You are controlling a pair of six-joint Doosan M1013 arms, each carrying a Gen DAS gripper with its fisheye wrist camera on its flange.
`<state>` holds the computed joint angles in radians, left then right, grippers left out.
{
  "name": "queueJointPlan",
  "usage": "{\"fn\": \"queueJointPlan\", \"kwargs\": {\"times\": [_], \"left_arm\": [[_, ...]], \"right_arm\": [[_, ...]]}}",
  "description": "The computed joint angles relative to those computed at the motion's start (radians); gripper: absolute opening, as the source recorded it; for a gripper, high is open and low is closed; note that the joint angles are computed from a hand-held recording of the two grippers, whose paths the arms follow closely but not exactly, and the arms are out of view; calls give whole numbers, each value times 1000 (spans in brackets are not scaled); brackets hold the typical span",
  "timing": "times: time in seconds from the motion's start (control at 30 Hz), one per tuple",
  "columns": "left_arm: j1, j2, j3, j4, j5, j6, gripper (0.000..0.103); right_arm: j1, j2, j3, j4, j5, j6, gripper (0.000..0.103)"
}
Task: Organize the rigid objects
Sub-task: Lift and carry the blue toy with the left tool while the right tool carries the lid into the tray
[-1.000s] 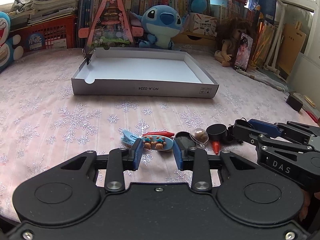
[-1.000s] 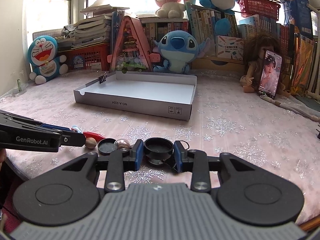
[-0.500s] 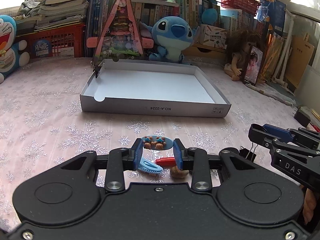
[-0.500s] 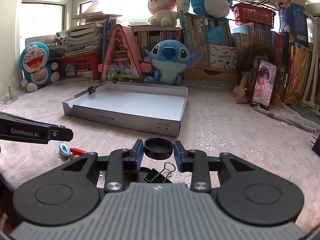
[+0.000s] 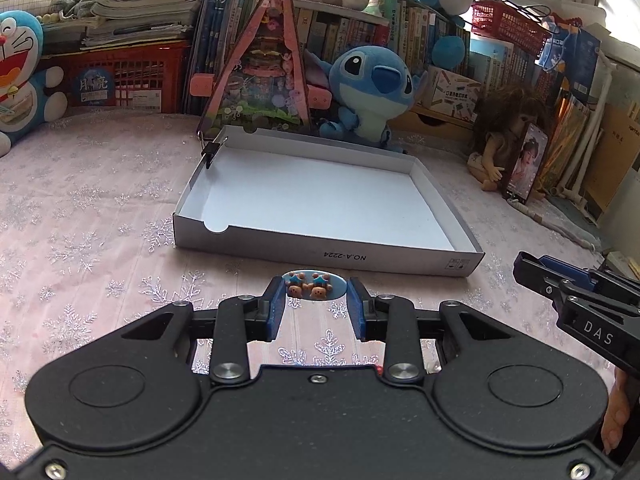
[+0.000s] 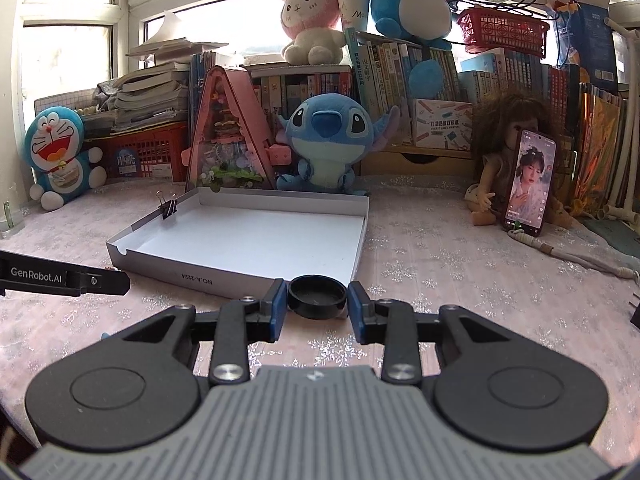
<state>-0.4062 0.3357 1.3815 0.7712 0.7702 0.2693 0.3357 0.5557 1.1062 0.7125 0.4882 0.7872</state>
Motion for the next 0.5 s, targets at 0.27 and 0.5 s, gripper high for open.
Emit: {"fn": "queueJointPlan", "kwargs": {"times": [0.27, 0.5], "left_arm": [[24, 21, -44, -40, -5, 41, 31], [55, 53, -101, -126, -4, 109, 31]], "right_arm": [[6, 58, -107, -55, 62, 68, 39], [7, 120, -226, -130, 148, 194, 39]]}}
